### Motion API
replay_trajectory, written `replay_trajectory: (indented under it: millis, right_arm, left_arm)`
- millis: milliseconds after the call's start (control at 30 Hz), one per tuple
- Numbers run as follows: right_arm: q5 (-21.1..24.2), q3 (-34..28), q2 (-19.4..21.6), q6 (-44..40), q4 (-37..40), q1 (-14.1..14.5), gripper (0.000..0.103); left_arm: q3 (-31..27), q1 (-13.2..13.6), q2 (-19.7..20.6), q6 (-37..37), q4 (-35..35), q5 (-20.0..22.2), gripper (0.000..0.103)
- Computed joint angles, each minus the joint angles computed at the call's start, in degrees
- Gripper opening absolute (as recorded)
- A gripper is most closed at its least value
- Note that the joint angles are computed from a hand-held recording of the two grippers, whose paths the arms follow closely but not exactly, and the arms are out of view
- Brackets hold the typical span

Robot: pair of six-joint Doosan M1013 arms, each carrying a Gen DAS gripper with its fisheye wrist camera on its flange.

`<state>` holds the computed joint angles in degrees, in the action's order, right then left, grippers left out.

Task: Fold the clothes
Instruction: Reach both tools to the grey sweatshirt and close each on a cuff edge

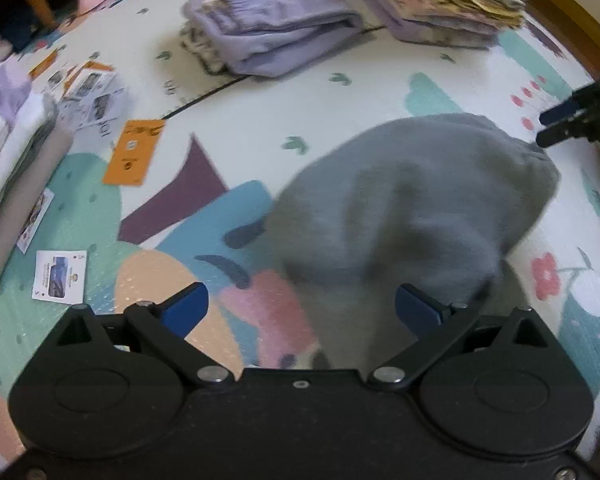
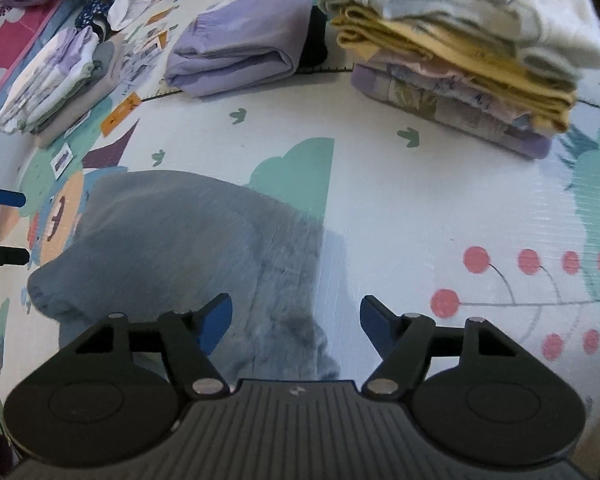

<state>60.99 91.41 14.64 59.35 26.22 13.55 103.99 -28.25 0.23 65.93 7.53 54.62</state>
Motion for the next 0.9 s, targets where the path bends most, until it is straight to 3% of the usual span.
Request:
replay_trajectory:
  millis: [133,367,600,800,900]
  right_arm:
    - [-0.2,-0.8,1.9,-1.1,1.1,0.5,0.071]
    - [-1.3,-2.2,4.7,-1.9,5.1,0.7,0.071]
    - [-2.4,-2.7,6.3,-1.5,7.5,0.8,0.071]
    - [-3.0,-2.7,6.4,-0.4,5.5,1.7,0.061]
    - [-3.6,-2.6,6.1,0.5,3.6,2.3,0.055]
  left_arm:
    - [1.9,3.3,-0.4,3.9,-5.3,-4.2,0.098]
    - [3.1,6.5,0.8,10.9,-13.6,-7.4,0.076]
    - [4.6,9.0,1.6,15.6,-23.8,-11.0,0.072]
    - [4.7,10.0,2.8,18.5,-29.8,-12.5,0.069]
    - [4.3,9.9,3.5,18.7,-30.4,-12.7,0.063]
